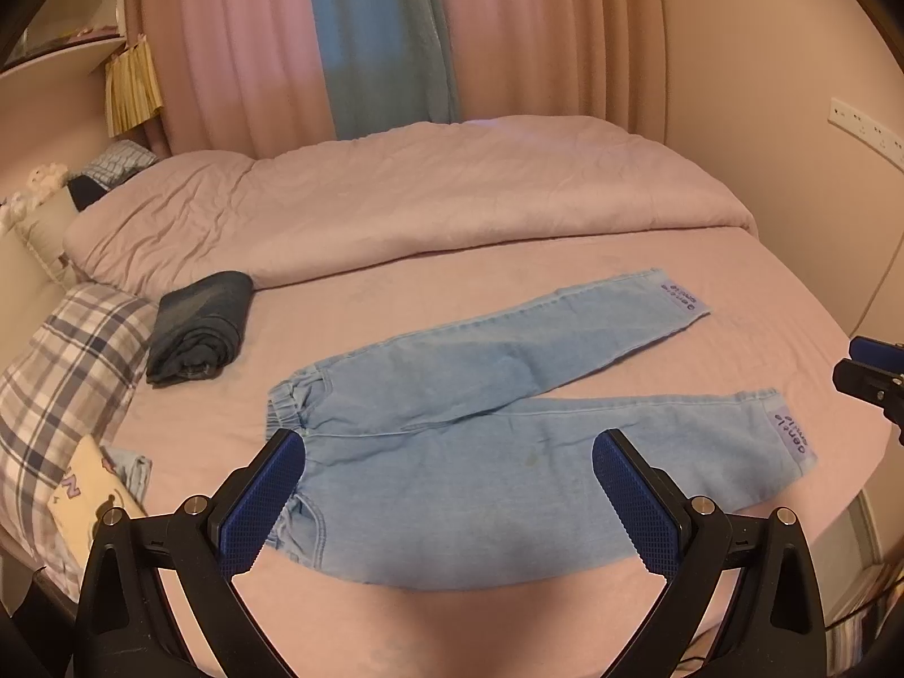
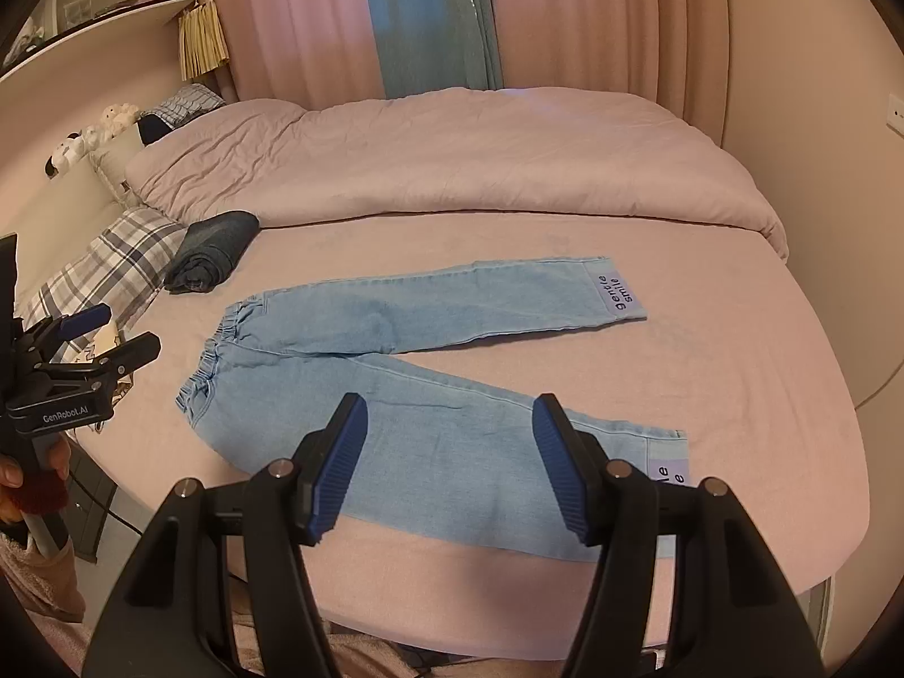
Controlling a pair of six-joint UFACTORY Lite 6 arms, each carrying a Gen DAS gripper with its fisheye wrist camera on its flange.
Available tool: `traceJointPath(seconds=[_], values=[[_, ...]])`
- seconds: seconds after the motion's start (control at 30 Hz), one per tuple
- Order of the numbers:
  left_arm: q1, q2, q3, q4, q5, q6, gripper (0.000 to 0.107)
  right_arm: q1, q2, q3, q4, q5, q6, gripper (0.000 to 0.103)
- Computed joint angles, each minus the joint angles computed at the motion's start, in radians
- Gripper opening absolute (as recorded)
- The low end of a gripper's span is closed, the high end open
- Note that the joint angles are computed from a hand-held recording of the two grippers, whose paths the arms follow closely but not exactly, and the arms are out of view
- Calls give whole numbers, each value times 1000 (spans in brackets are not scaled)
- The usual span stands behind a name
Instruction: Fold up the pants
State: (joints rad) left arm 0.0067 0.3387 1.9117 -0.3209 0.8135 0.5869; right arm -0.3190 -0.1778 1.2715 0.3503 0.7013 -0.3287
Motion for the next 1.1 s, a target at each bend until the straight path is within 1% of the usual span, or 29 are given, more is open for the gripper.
traceJointPath(seconds=[0.97, 1.1], values=[[-8, 7, -18, -4, -11, 7, 102, 20, 9, -11, -11, -13, 14, 61], [4, 36, 10, -22, 8, 14, 102, 26, 15, -11, -17, -16, 22, 61]])
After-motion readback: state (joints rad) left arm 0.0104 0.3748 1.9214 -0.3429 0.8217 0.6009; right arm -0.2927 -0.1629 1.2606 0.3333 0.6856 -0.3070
